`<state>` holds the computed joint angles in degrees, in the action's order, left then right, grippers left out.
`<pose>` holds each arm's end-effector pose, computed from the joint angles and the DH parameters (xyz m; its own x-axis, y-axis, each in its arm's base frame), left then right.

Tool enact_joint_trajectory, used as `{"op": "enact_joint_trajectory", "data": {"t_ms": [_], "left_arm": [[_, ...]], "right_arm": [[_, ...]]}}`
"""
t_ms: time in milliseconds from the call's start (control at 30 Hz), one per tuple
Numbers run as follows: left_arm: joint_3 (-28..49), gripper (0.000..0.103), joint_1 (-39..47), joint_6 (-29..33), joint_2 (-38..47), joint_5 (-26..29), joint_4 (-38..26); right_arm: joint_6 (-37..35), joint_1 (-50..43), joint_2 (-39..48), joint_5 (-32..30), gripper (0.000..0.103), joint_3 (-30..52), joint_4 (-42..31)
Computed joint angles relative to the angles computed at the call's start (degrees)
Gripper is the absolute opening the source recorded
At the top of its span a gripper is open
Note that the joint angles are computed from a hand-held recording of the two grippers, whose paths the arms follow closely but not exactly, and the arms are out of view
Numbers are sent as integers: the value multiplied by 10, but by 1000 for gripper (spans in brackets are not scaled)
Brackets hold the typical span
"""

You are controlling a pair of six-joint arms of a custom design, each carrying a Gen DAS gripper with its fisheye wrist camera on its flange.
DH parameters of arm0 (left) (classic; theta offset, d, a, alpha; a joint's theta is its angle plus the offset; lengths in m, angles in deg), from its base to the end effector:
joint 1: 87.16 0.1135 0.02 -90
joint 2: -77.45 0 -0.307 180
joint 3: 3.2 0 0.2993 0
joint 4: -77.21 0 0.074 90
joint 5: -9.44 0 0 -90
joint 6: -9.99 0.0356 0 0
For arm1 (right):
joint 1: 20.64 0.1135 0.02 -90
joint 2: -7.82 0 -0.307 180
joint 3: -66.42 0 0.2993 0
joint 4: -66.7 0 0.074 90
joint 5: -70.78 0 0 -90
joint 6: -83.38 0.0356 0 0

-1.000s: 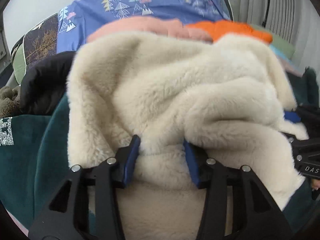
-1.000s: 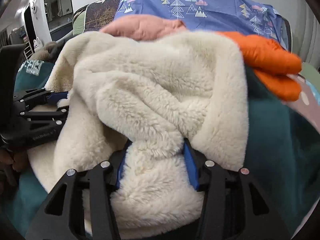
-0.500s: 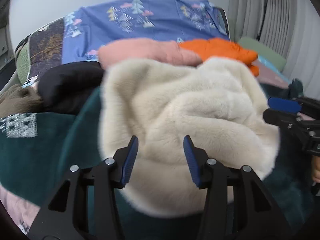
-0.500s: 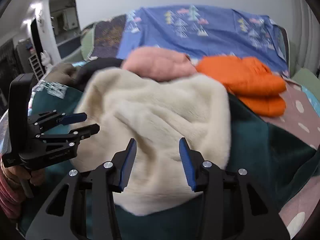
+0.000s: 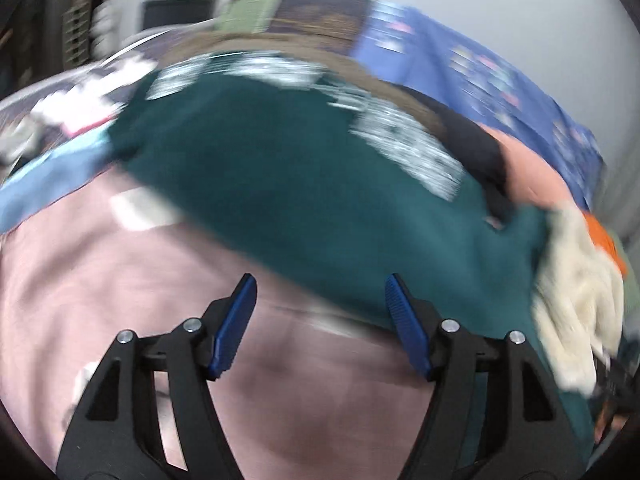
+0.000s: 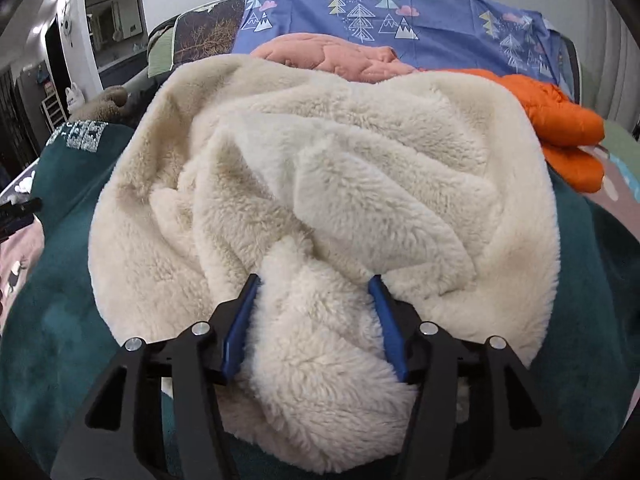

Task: Fold large clothes
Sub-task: 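Grasp the green sleeve cuff with the left tool and lift it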

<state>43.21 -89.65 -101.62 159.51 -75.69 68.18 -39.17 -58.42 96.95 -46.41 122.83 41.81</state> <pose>0.2982 -0.0160 0.1661 -0.6913 -0.3372 -0.6391 -0.1624 0.9343 -0.3174 0.2658 -0.1855 0.1695 -0.7517 -0.0229 -0.6591 -0.0628 0.9973 0.0370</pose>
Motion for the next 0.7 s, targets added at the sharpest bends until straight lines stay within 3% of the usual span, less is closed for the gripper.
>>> {"op": "enact_joint_trajectory", "data": {"t_ms": [133, 333, 567, 600, 667, 700], "left_arm": [[21, 75, 118, -40, 58, 123, 42], [75, 87, 198, -122, 156, 249, 113], [94, 88, 224, -189, 201, 247, 181], [101, 86, 233, -201, 212, 247, 184], [114, 64, 246, -246, 236, 248, 199], [123, 43, 254, -257, 247, 265, 205]], "right_arm": [[2, 2, 4, 2, 56, 0, 6], [1, 1, 5, 2, 56, 1, 8], [1, 0, 6, 2, 57, 1, 11], [1, 0, 6, 2, 57, 1, 11], [2, 1, 6, 3, 57, 0, 12], [1, 1, 6, 3, 57, 0, 12]]}}
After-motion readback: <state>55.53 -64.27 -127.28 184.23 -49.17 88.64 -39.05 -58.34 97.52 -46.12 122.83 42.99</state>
